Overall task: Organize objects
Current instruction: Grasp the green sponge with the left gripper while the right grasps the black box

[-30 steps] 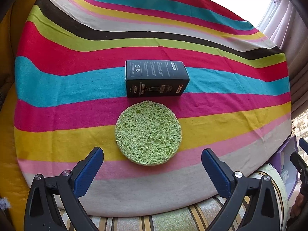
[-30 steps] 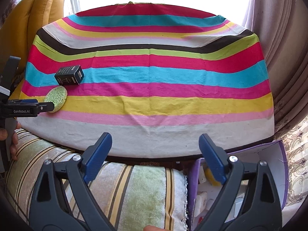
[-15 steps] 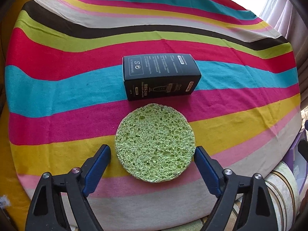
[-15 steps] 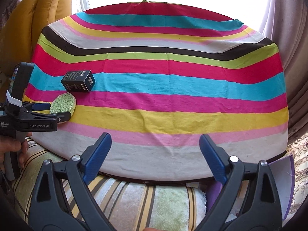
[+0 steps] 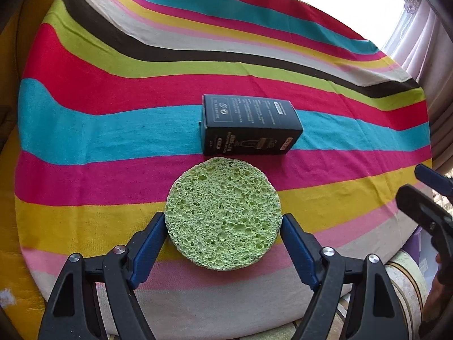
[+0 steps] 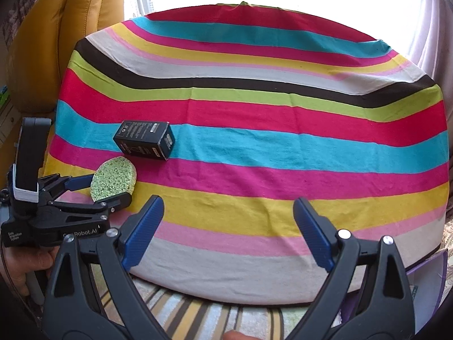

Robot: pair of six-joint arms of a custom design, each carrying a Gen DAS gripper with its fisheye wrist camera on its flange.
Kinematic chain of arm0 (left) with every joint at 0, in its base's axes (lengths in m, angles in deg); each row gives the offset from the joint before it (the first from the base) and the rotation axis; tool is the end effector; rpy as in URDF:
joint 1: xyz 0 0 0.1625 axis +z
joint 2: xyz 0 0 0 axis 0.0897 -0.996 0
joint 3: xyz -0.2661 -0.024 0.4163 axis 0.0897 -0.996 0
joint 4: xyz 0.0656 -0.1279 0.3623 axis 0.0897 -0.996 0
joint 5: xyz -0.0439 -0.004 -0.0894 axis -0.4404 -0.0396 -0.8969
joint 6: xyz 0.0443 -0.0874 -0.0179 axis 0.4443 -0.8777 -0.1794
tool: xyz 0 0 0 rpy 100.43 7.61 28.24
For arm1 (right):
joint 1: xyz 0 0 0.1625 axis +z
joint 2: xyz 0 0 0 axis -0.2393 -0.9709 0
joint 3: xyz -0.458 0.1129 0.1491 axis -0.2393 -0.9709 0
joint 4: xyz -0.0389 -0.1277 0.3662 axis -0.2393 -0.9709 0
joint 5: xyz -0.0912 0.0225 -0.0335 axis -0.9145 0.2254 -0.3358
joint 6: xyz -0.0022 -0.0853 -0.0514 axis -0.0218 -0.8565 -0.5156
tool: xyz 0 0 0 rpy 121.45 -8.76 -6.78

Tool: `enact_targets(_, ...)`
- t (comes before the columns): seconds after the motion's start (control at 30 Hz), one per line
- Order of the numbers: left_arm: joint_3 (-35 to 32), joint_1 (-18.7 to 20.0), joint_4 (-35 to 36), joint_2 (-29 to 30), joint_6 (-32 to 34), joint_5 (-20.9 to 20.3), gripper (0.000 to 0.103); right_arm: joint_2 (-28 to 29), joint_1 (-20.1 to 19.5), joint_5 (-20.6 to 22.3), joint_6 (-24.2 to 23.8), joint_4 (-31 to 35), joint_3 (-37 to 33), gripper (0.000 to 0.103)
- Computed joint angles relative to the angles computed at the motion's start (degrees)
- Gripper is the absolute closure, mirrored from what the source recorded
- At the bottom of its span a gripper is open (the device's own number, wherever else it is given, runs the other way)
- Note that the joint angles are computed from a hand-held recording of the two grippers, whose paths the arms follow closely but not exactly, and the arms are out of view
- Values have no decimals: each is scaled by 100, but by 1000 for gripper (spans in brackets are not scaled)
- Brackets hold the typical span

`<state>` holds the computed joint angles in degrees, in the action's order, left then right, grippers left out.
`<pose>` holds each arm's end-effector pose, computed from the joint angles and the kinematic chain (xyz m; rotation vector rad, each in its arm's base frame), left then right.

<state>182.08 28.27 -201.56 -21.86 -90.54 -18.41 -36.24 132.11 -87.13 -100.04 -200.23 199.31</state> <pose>-0.1638 -0.3560 0.2256 -0.1528 2.3541 -0.7485 0.3160 -0.4126 0.1573 1.0224 -2.3882 0.4331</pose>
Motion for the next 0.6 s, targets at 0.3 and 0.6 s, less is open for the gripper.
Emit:
enact_targets(0.3, 65, -334, 1520, -744, -1863, 498, 22, 715, 329, 210, 595, 160, -501, 9)
enact_targets(0.6, 93, -456, 2534, -1250, -3162, 731, 22, 1412, 553, 67, 1103, 110, -1007, 9)
